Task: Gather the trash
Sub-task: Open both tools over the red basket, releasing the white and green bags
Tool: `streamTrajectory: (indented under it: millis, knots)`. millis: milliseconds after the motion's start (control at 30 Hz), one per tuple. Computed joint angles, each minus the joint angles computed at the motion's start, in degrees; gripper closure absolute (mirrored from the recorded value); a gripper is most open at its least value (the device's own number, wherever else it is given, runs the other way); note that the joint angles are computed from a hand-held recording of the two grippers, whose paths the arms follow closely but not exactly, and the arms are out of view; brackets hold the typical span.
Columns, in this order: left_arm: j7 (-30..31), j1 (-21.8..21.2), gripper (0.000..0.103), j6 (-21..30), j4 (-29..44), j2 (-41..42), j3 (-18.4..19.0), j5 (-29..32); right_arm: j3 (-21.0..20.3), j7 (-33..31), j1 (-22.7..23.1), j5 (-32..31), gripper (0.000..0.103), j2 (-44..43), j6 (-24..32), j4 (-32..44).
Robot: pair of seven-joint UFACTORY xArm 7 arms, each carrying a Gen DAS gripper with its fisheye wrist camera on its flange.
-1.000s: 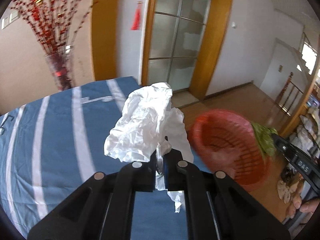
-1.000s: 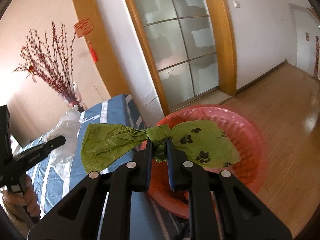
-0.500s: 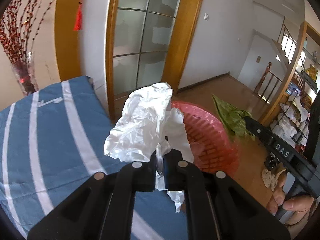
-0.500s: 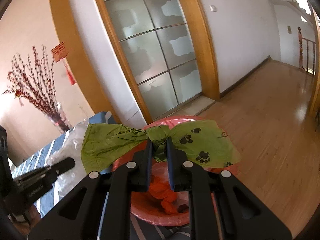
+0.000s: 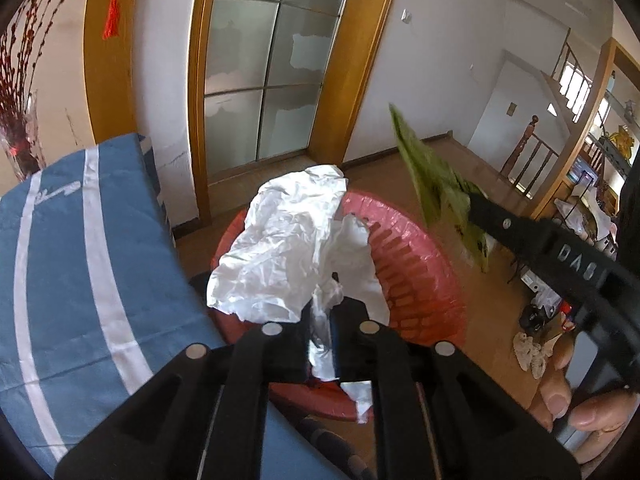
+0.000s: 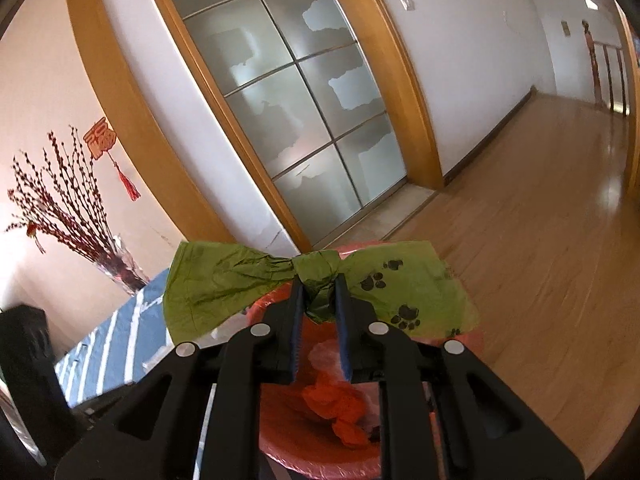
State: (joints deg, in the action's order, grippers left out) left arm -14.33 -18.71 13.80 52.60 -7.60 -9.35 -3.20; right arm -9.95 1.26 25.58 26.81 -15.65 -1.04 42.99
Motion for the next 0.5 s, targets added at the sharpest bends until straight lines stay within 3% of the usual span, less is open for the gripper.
streamTrajectory:
  millis: [67,200,300,500]
  knots:
    - [-0.9,0.3,0.076,0.3,-0.2,0.5,-0.1,0.5,-5.1,-3.3,5.4,3.4,0.075,0.0,0.4,0.3]
    - [-2.5,1.3,0.066,0.6,-1.6,0.0,0.0,2.3,-3.7,-4.1,3.8,4.5,0.060,-0.5,0.2,-0.6]
    - [-2.9,1.9,0.061,0.9,-3.3,-1.5,0.5,2.6,-0.8,-2.2,0.2,2.8,0.059,-1.7,0.7,-2.0]
    - [-5.2,4.7,0.046,0.1,-10.2,-9.7,0.0,5.8,11.8,7.6,-13.7,-7.8,0.039,-7.3,0.2,-7.0]
